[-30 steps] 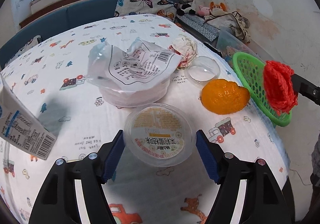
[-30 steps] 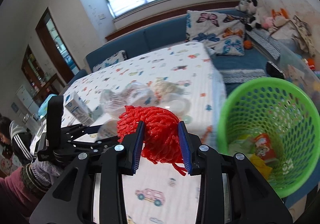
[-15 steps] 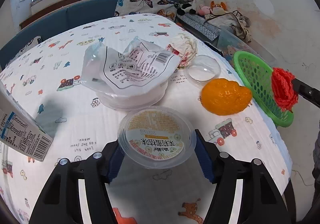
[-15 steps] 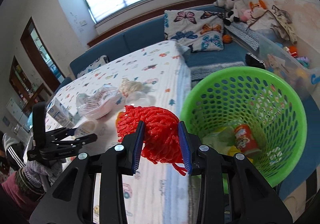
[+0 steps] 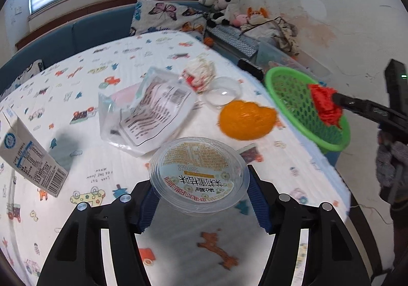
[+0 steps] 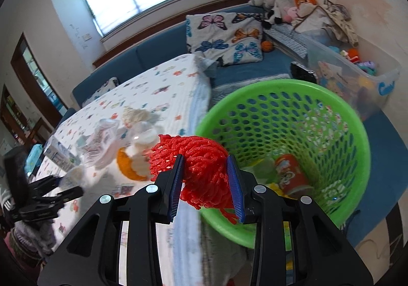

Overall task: Collect trash
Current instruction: 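Carry the red mesh net into the green basket and open the right tool, then lower the round plastic tub into the green basket and open the left tool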

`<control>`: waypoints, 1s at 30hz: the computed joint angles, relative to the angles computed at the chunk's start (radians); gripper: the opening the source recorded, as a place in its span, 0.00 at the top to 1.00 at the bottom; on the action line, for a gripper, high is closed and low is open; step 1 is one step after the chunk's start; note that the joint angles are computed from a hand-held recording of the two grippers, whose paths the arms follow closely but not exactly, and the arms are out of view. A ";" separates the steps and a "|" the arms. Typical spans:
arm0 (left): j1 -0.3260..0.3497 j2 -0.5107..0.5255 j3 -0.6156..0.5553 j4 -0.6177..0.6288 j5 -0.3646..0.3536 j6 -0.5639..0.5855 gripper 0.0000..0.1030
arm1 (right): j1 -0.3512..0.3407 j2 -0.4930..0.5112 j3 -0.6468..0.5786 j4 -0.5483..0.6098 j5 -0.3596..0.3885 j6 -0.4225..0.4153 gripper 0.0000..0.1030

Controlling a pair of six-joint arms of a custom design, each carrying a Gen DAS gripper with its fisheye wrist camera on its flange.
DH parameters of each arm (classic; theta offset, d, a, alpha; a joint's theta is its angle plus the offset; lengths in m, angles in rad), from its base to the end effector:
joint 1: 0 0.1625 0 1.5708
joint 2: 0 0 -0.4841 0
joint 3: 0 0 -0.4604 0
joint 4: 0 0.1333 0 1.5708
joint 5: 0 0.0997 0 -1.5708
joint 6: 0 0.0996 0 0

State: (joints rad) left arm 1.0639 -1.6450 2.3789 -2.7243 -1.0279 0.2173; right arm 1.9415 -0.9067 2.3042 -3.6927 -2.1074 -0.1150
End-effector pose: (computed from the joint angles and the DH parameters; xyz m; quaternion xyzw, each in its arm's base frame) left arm -0.0481 -0.4672 0.2996 0.2816 0.9009 -0.2364 0.2306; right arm 0.2612 -0.4447 0.0922 0.1256 -0.8978 0.3705 0.2023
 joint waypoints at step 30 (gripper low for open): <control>-0.179 0.313 -0.132 -0.081 -0.101 0.045 0.41 | -0.131 -0.134 0.116 -0.092 -0.054 0.006 0.43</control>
